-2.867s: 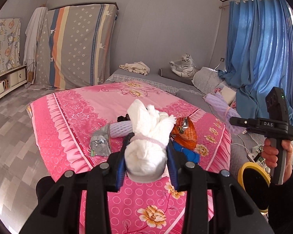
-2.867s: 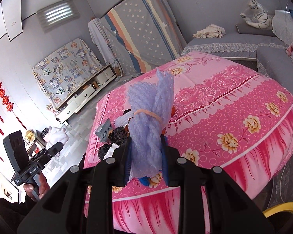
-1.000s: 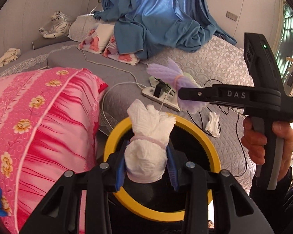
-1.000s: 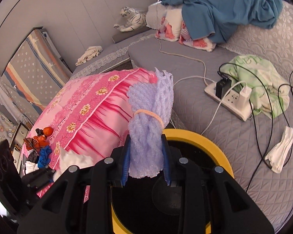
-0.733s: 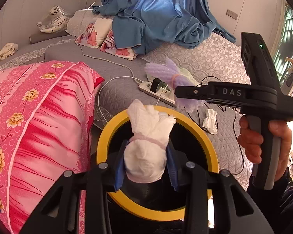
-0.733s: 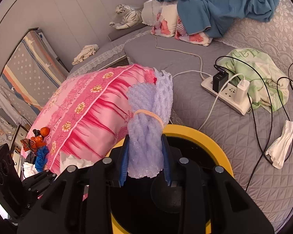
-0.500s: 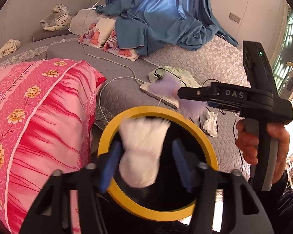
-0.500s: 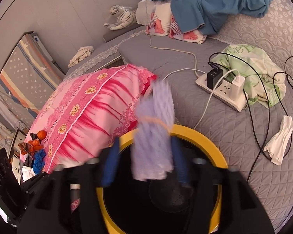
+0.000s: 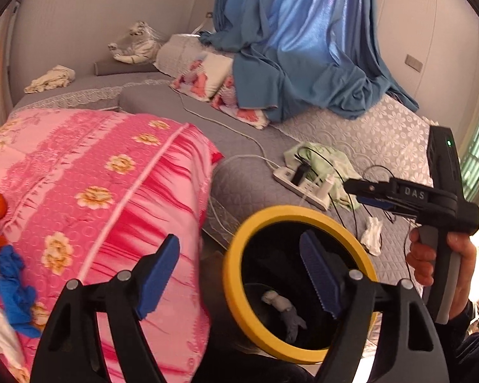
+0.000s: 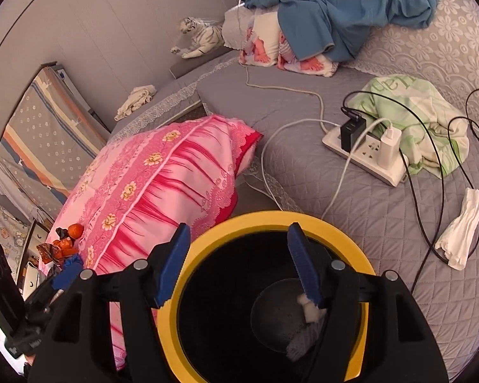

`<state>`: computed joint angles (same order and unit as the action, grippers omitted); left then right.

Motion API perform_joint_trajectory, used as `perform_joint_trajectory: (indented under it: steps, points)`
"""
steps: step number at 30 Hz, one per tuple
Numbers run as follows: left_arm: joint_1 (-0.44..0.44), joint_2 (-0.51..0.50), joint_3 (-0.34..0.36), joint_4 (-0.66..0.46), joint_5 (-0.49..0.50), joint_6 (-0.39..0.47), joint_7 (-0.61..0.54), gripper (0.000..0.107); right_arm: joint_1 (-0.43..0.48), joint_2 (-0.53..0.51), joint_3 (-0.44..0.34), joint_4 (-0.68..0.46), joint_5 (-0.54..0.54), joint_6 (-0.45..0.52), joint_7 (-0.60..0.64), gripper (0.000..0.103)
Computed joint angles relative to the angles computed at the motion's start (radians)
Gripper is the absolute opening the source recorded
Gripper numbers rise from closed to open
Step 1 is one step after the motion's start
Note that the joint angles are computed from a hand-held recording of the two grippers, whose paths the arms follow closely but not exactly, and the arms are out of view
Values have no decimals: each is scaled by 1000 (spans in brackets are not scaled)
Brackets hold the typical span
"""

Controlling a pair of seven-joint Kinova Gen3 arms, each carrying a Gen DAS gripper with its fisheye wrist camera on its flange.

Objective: Collect trash
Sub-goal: 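Move both tools back over the trash pile on the bed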

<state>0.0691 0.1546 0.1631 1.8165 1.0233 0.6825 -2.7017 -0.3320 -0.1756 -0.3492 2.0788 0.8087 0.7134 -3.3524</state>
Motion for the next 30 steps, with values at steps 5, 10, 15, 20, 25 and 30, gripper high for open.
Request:
perform_joint_trajectory:
  steps: [5,10,15,20,25,30]
  points:
    - [-48,-47,-41,14,49,-7,-34,74,-23,29,-21,-40,86,-14,-17,61]
    - [-97,-95,-99,36,103,-23,-62,80,-81,96,-1,-115,167,-59,4,63]
    - [-147,-147,-163,56,131,-59,-89,80,-154,181,50,-217,196,-121,86,63]
    - [-184,-191,-220,82,134,-118,-105,83,-219,265,99,-319,174,-174,189,64]
    - [-237,-201,-274,87,112,-126,-84,84,-272,355,128,-429,110,-215,327,68]
    - [-279,-204,-305,102,129,-139,-118,90,-300,435,135,-528,6,-225,486,69]
